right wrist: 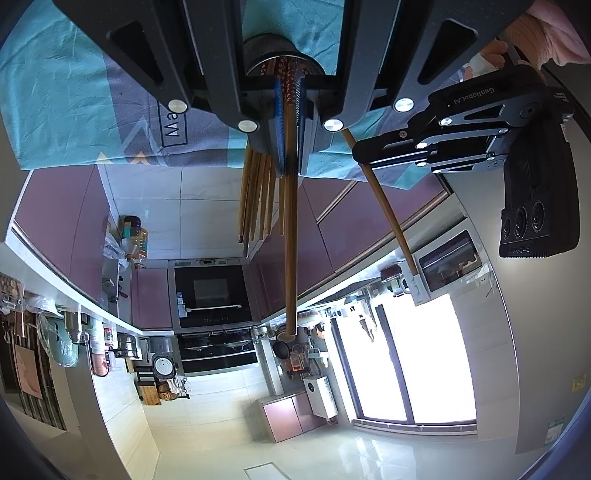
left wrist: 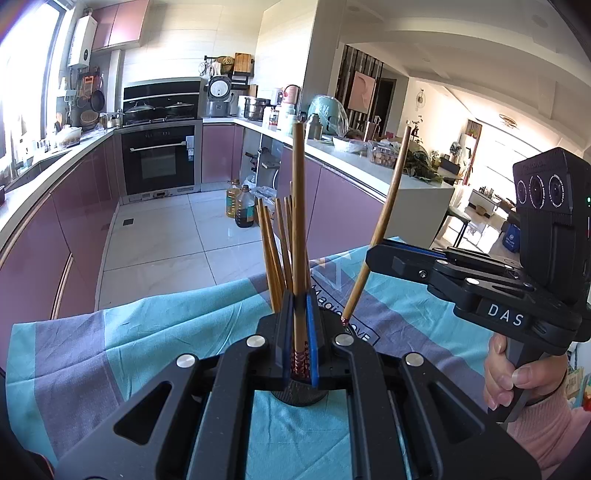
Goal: Organize utensils
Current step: 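Lower both chopsticks into the mesh holder and open both tools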
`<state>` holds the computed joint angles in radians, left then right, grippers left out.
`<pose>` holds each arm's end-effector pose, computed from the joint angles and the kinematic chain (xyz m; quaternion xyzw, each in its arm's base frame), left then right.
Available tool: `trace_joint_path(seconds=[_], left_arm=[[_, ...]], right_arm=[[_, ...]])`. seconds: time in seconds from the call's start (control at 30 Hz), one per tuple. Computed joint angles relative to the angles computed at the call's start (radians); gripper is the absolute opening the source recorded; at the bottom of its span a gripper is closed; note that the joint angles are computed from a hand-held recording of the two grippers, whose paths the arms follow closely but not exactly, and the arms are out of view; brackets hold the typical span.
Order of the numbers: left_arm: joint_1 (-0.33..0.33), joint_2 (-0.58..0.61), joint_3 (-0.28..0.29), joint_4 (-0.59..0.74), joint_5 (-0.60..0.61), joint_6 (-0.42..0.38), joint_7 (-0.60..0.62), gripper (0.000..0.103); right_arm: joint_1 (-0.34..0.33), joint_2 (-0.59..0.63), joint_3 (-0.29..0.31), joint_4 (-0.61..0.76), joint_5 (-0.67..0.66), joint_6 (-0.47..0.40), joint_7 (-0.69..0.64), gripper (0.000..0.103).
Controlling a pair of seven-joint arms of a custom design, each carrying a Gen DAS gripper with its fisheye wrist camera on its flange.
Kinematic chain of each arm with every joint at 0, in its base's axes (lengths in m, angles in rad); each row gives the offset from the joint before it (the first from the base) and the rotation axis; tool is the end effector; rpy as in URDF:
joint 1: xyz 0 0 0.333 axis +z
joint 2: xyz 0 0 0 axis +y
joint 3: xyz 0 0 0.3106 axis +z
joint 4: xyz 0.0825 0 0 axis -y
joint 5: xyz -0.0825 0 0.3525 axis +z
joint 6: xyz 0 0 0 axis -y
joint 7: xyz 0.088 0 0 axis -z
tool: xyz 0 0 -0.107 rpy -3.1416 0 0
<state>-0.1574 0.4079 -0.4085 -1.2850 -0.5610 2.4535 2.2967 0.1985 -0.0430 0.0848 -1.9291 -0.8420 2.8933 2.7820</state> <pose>0.6152 -0.3109 0.6248 -0.2897 0.8299 -0.4705 0.0768 0.5262 0.2001 0.6142 -0.5364 0.6634 -0.2971 0.4288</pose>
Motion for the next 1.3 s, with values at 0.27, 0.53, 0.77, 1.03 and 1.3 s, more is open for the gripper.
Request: trace_joint_path(seconds=[0.27,0.53,0.77,1.03,1.3], left_arm=[[-0.013,0.019,0.006,0.033,0.033,-0.024,-0.028,0.007],[-0.026,0.05,0.006,0.075,0.074,-0.047,-0.052,0.007],[-0.04,0.081,0.009,0.115,0.114,-0.07,-0.077,0.008],[-0.059,0.123,0.01,0.173,0.157,-0.103,-0.107,0.007],[-0.072,0.164,0.009,0.234,0.183,-0.126,-0.117,0.008]], right_arm=[[0.013,0.019,-0.009,0.009,0.042,-0.005,-0.036,0.006],[0.029,0.031,-0.017,0.011,0.076,-0.008,-0.067,0.006],[0.04,0.044,-0.026,0.018,0.109,-0.012,-0.099,0.006],[0.053,0.054,-0.033,0.024,0.13,-0.028,-0.122,0.006],[0.06,0.062,-0.04,0.022,0.146,-0.024,-0.14,0.006]])
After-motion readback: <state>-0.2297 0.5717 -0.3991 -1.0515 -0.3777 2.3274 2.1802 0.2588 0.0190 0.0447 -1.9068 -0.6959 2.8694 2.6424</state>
